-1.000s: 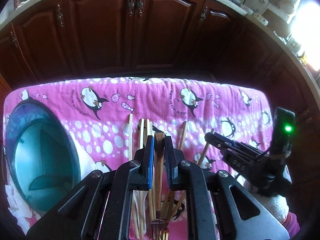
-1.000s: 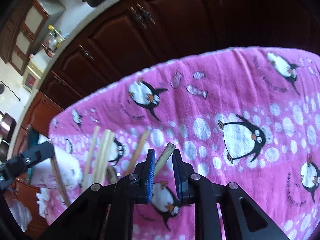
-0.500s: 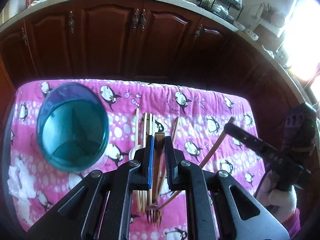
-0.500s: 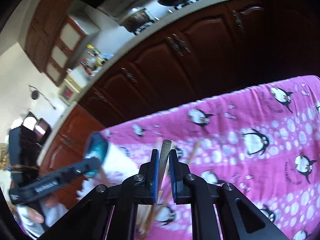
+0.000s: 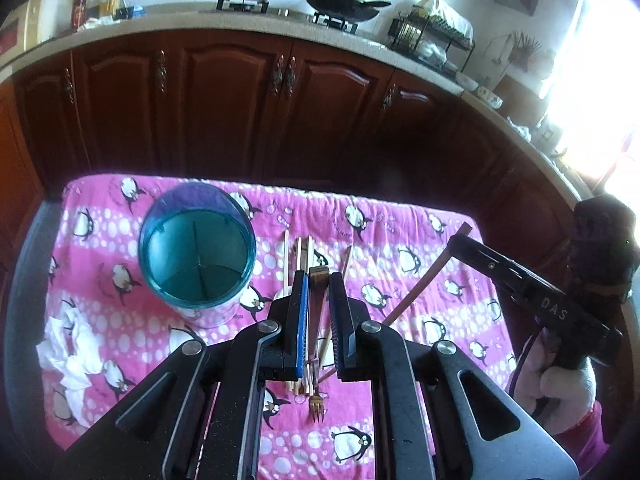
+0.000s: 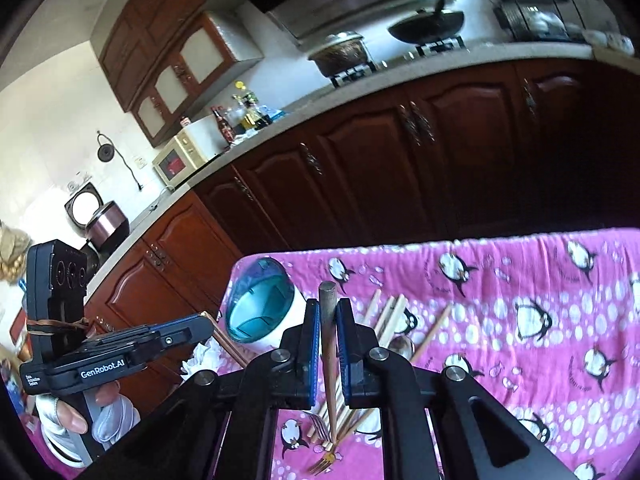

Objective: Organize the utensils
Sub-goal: 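Carry both held chopsticks over the teal-topped holder and lower them in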

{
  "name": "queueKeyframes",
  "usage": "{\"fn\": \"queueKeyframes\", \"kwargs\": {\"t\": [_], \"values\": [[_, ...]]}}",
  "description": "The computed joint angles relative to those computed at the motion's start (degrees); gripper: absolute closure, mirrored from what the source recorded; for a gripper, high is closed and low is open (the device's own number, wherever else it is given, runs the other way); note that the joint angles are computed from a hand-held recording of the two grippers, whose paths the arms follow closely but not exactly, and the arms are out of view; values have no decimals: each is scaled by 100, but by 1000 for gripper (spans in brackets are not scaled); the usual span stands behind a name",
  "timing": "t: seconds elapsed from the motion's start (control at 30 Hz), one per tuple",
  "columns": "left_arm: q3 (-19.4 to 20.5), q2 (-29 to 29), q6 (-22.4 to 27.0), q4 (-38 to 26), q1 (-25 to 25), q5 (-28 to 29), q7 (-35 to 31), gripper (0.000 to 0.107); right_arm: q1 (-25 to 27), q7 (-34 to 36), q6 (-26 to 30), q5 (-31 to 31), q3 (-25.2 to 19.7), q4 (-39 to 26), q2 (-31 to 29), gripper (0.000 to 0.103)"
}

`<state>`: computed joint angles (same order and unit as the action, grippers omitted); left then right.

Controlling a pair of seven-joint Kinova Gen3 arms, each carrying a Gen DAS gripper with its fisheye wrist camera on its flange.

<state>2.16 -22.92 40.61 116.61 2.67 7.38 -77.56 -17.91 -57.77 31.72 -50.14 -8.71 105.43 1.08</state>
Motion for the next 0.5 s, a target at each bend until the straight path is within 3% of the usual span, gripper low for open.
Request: {"fn": "queueKeyframes", "kwargs": {"t": [0.5], "values": [[-232, -574, 481, -794, -353, -309, -119, 99, -484, -1175, -44, 1467, -184, -1101, -30, 95]]}}
